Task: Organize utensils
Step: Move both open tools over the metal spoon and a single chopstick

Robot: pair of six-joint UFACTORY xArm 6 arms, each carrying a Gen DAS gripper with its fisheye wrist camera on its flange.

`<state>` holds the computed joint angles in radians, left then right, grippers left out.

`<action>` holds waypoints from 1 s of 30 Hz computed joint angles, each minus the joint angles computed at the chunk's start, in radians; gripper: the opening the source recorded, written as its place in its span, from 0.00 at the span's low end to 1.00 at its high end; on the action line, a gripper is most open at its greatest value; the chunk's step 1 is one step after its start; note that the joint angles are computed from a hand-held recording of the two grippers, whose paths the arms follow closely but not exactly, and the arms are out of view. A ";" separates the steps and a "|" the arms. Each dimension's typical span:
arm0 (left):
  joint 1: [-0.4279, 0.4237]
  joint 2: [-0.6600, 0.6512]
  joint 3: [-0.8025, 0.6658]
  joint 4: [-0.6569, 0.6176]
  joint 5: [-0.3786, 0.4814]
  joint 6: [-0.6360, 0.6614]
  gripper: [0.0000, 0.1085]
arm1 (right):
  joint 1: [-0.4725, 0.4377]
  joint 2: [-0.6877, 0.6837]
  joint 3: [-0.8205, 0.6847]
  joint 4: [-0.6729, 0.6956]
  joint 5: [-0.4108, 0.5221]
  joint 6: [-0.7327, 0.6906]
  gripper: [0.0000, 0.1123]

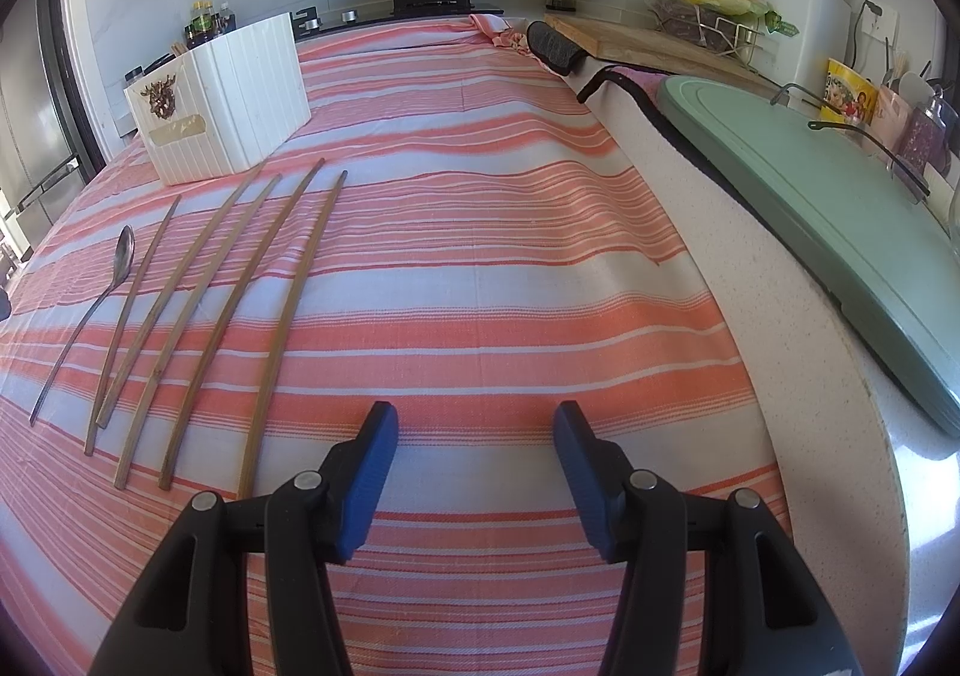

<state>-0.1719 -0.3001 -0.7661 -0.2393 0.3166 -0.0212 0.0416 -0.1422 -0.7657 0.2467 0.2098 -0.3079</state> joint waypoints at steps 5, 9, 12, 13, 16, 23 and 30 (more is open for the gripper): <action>-0.048 0.064 -0.065 0.015 0.057 0.040 0.92 | -0.001 0.000 0.000 0.000 0.000 -0.001 0.50; -0.084 0.159 -0.148 0.100 0.083 -0.008 0.91 | -0.001 -0.001 0.000 0.003 0.000 -0.004 0.50; -0.104 0.248 -0.230 0.323 0.122 -0.176 0.90 | -0.001 -0.001 0.000 0.007 0.001 -0.008 0.49; -0.110 0.271 -0.250 0.409 0.137 -0.242 0.89 | -0.001 -0.001 0.000 0.008 0.001 -0.009 0.50; -0.109 0.294 -0.262 0.490 0.124 -0.367 0.78 | -0.001 -0.002 0.001 0.009 0.001 -0.010 0.50; -0.073 0.238 -0.198 0.646 0.098 -0.638 0.50 | 0.032 -0.050 -0.032 0.197 0.114 -0.210 0.49; -0.048 0.168 -0.129 0.606 0.101 -0.650 0.50 | 0.094 0.060 -0.200 0.119 0.259 -0.131 0.49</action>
<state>-0.2203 -0.1317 -0.8953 0.3670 0.4180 -0.6708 0.1356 -0.0825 -0.9653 0.3657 0.4692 -0.4387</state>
